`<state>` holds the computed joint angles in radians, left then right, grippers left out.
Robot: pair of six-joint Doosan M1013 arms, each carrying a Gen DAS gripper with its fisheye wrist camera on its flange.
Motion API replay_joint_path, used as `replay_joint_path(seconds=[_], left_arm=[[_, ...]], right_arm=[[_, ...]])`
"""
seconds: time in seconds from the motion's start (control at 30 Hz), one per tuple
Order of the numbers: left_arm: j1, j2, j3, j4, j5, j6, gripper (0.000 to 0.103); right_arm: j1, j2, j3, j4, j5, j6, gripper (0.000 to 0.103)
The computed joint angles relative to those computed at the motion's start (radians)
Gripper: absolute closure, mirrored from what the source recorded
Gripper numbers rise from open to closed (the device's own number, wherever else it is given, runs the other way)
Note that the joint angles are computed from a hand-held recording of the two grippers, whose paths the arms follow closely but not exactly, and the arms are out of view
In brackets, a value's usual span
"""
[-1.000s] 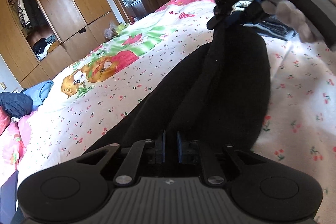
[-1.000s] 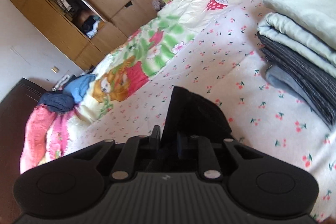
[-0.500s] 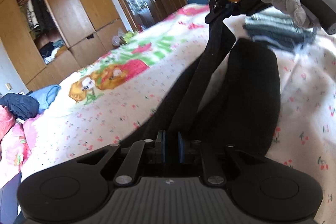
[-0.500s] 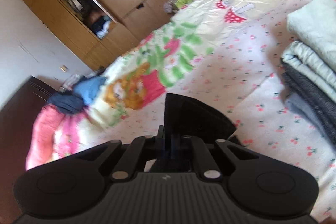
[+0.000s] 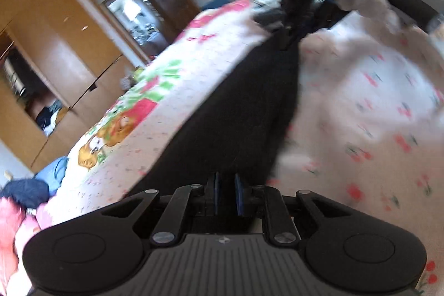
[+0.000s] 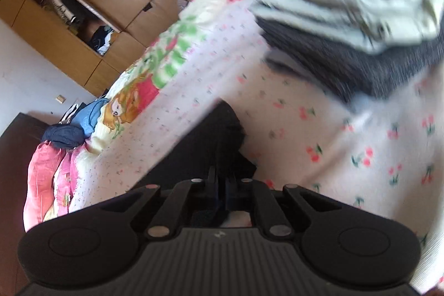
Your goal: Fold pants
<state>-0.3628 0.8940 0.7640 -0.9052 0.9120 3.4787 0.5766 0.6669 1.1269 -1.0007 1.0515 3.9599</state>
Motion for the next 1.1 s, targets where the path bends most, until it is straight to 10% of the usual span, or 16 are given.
replay_joint_path(seconds=[0.2,0.33,0.63,0.73,0.83,0.97,1.1], left_arm=[[-0.002,0.020,-0.048,0.030,0.014,-0.044,0.072],[0.004,0.014,-0.038,0.004,0.014,-0.024,0.072],[0.004,0.008,-0.035,0.013,0.008,-0.067,0.072],[-0.002,0.023,-0.068,0.063,0.026,-0.153,0.072],[-0.002,0.021,-0.075,0.073,0.051,-0.174,0.072],[0.011,-0.013,-0.024,-0.010,0.078,-0.112,0.073],[0.006,-0.026,0.015,0.055,0.099,-0.182,0.073]], right_arm=[[-0.007,0.000,-0.002,-0.005,-0.023,0.015,0.079],[0.018,-0.027,0.091,-0.104,-0.117,0.298,0.065],[-0.007,0.029,0.075,-0.293,-0.173,0.544,0.066],[-0.013,0.045,0.059,-0.338,-0.205,0.587,0.094],[-0.006,0.032,0.073,-0.437,-0.179,0.688,0.095],[0.036,-0.001,0.051,-0.439,-0.124,0.485,0.095],[0.039,0.020,-0.011,-0.138,-0.013,0.162,0.091]])
